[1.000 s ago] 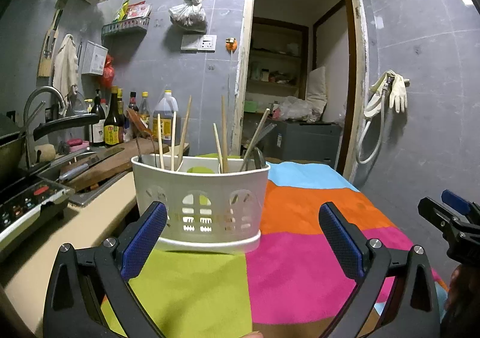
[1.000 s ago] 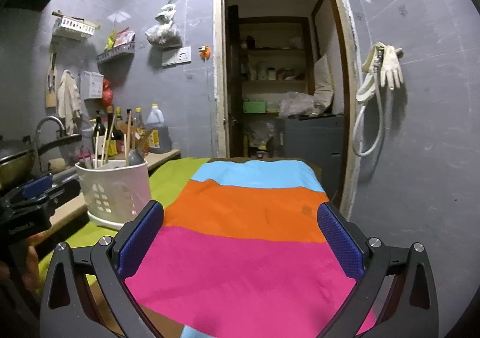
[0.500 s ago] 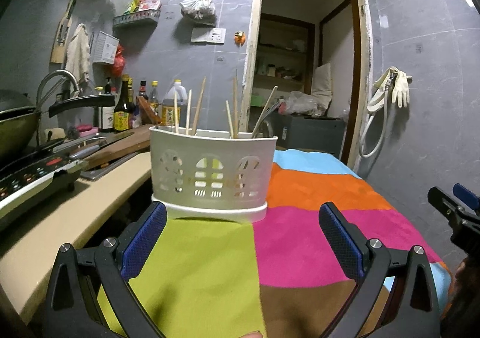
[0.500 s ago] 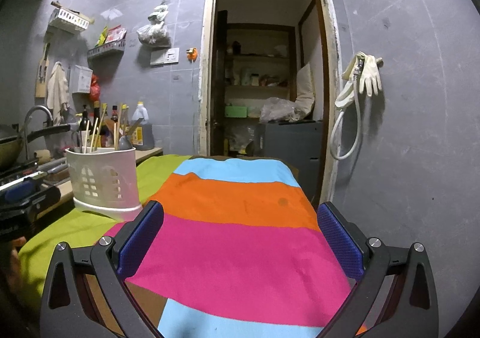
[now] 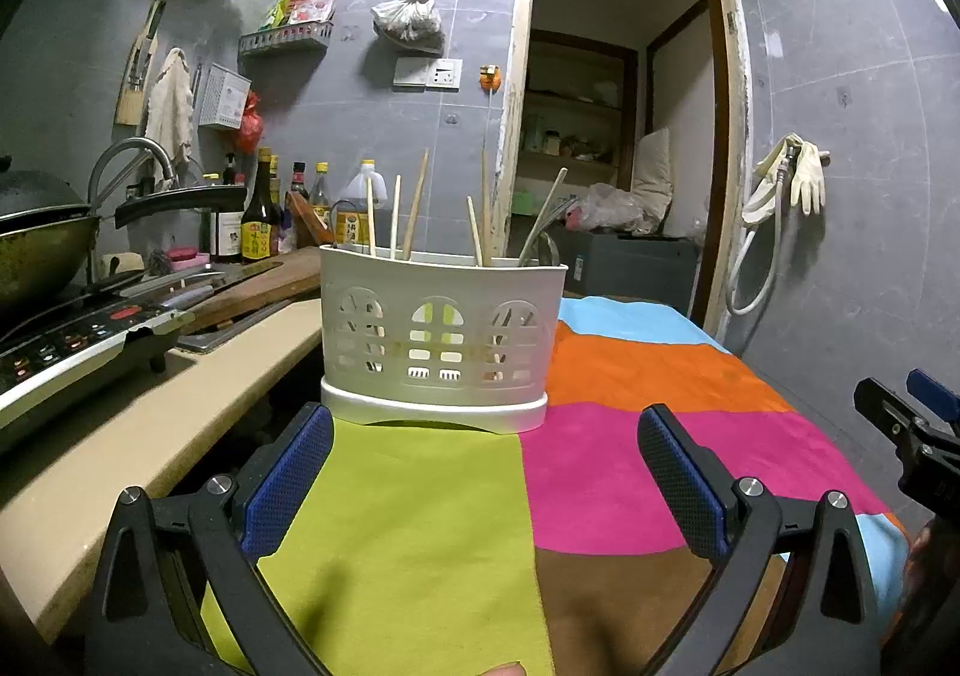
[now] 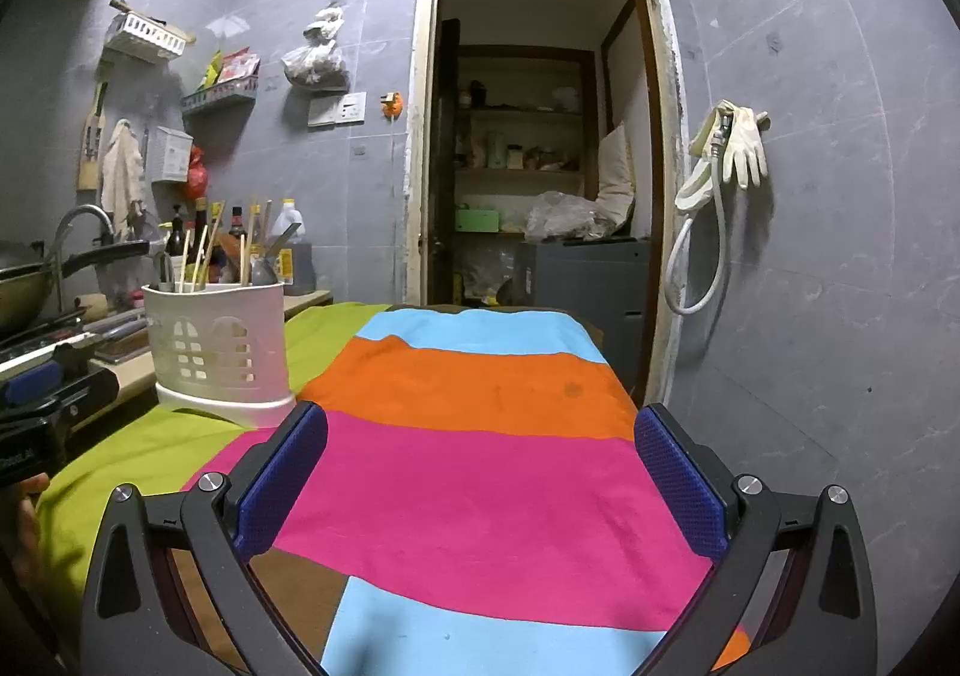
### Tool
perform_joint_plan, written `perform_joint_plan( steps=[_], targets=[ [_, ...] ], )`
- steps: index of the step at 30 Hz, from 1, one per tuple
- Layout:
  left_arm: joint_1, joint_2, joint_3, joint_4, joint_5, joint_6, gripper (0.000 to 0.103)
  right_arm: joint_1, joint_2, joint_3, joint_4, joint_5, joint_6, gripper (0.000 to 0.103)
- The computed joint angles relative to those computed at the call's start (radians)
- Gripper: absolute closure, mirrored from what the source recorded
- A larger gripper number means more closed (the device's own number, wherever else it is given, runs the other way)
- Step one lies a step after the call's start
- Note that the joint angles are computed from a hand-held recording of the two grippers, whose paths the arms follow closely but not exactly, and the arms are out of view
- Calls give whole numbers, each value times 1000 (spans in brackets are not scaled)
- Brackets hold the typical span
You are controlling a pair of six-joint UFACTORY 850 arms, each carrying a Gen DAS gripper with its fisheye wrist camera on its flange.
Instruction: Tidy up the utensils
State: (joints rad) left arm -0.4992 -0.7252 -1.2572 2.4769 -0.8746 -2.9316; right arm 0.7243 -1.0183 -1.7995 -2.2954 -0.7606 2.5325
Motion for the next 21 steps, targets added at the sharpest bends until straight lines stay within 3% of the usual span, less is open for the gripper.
perform_joint_plan(
  steps=[21],
  targets=[
    [2, -2, -1, 3, 11, -9, 3, -2, -9, -17, 20, 13, -19, 0]
  ],
)
